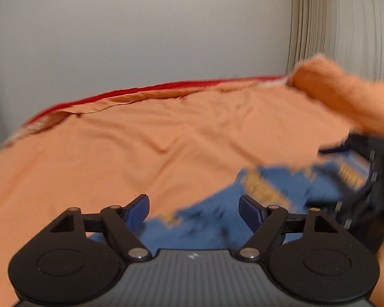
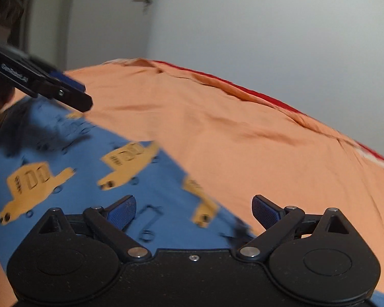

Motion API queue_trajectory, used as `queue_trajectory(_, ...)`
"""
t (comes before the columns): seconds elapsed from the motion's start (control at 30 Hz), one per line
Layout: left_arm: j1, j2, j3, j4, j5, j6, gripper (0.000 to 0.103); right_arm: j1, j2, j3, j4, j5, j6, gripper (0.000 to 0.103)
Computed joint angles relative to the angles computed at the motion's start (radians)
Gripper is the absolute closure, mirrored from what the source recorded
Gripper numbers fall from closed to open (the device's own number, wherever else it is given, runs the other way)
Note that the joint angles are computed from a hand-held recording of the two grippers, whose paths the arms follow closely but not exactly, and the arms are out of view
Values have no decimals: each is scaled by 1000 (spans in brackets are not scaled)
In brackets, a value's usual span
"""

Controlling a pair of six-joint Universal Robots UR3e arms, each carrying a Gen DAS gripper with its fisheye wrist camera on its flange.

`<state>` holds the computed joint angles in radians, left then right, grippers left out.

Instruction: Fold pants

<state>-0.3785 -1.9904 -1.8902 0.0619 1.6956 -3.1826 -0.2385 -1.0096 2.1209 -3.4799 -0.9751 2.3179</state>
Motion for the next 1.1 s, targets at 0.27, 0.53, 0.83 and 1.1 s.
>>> queue_trajectory(0.27, -50, 128, -168, -110, 347, -111, 15, -32, 64, -52, -150, -140, 100, 4)
queue_trajectory(0.53, 19, 399, -352, -141, 120, -235, 8, -103, -93, 284, -253, 60, 56, 3)
queue_trajectory(0.83, 170, 364, -601, 161, -122, -557, 24, -133, -162, 378, -107, 107, -27, 2)
queue_trajectory(1.1, 50, 446, -427, -194, 88, -697, 83, -143, -123, 374, -139, 113, 1, 1)
